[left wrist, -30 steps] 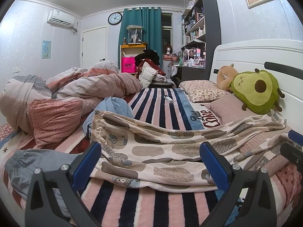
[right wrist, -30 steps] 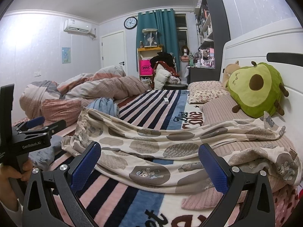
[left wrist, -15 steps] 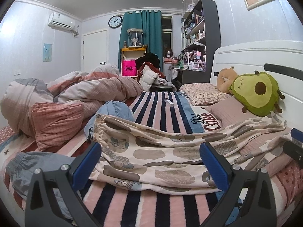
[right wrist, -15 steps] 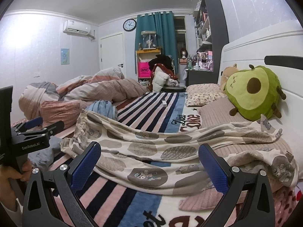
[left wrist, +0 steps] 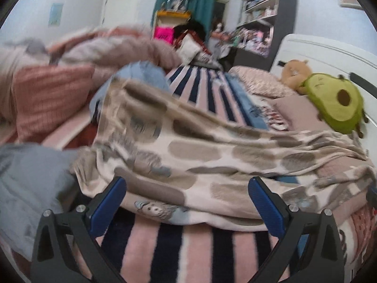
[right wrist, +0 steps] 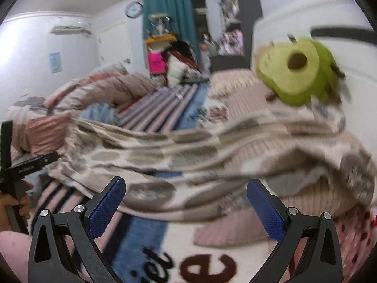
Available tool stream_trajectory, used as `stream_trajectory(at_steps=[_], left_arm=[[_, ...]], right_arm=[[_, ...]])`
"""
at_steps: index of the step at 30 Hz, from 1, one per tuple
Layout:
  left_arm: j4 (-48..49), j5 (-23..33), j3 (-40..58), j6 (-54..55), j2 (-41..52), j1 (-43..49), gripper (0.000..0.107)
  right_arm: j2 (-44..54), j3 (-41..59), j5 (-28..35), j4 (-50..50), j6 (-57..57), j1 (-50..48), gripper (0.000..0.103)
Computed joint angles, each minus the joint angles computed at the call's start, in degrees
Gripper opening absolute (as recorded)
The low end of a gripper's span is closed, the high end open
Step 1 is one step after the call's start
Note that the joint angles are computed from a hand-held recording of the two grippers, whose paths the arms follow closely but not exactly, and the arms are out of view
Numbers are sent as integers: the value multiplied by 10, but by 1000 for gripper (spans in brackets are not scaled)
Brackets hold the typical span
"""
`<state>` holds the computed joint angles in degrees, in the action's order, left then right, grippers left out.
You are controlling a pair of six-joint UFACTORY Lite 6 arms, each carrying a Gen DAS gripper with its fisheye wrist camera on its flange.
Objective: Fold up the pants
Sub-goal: 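Lower both grippers onto the pants waistband and close them on it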
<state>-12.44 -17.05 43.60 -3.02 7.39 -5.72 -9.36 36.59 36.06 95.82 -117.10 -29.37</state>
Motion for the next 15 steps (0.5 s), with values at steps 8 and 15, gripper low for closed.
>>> stream_trajectory(at_steps=[8, 15], left_arm=[[230, -20, 65, -231, 152, 71, 90], [256, -18, 128, -261, 218, 82, 59]], right_arm=[[202, 105, -21, 39, -13, -35, 95], [195, 101, -77, 190, -146, -3, 64]])
